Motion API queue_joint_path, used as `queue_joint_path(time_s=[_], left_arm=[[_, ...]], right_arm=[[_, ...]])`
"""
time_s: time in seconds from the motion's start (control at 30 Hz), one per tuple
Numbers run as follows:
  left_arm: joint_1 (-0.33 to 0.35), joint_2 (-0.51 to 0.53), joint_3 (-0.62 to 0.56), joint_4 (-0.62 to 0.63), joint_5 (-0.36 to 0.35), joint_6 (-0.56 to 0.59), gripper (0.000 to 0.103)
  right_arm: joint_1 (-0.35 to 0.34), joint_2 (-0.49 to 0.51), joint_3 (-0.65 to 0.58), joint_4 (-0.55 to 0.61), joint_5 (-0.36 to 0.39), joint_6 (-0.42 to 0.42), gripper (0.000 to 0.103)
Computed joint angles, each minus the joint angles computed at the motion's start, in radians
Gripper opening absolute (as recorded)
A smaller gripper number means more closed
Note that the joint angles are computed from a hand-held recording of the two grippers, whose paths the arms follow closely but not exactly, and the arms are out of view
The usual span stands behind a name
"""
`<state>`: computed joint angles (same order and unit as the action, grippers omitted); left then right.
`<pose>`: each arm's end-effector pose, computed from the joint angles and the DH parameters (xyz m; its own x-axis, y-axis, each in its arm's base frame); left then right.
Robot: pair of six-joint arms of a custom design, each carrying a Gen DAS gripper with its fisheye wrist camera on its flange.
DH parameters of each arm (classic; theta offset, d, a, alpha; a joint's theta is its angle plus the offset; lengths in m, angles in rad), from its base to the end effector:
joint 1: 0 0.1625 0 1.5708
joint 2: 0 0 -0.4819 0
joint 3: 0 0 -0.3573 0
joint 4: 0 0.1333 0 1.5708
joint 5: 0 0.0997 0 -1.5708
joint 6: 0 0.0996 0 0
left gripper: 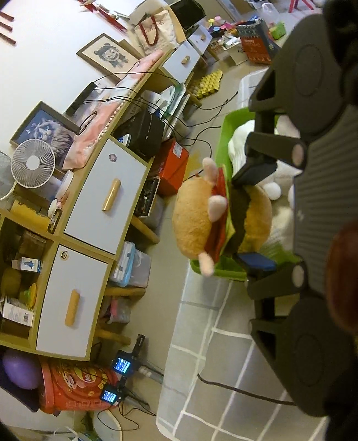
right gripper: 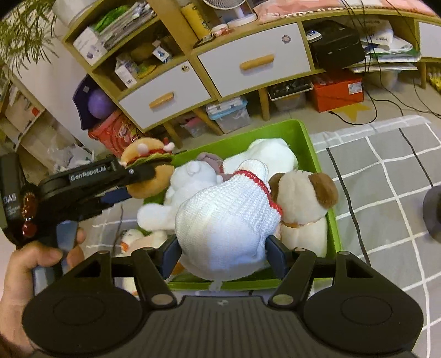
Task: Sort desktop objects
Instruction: 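Carry the burger and red-collared plush over the tray and release both inside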
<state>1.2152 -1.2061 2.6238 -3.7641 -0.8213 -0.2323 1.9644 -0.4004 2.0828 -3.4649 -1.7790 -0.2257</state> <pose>0.0672 -0.3968 0.2773 -0.8866 -0.3412 -0.3122 0.0457 0.6071 -0.7933 0.3043 -0.4388 -0.0791 -0.8130 -0.5287 0.2440 -0.5714 0.8050 -0.1596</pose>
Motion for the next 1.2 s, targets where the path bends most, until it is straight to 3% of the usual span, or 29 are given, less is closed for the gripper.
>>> queue_joint_path(time_s=[0.2,0.5,0.63,0.73,0.77,0.9,1.2], left_arm=[[0.048,0.014,-0.017,0.013,-0.044,0.009,0.05],[0.079,0.034,0.0,-0.049,-0.088,0.013,0.053],[0.054,0.038,0.016,-0.064,-0.06,0.022,0.061],[0.04,0.029,0.019,-0.038,-0.054,0.015,0.069],[0.031,0.026,0.022,-0.034,-0.048,0.013,0.073],[-0.015,0.019,0.043,-0.038,0.0,-0.009,0.088],[-0.149,-0.062,0.118,0.075,0.11,-0.143,0.098]], right_arm=[[-0.023,0.018,-0.016,0.057,0.018,-0.003,0.066],[-0.034,0.037,-0.008,0.033,0.039,0.004,0.063],[-0.033,0.027,-0.012,0.051,0.041,0.031,0.065],[-0.031,0.014,-0.013,0.068,0.037,0.067,0.073],[-0.029,0.01,-0.01,0.062,0.033,0.078,0.078],[-0.028,-0.011,0.008,0.045,0.03,0.085,0.081],[-0.016,-0.055,0.051,0.029,0.021,0.118,0.084]])
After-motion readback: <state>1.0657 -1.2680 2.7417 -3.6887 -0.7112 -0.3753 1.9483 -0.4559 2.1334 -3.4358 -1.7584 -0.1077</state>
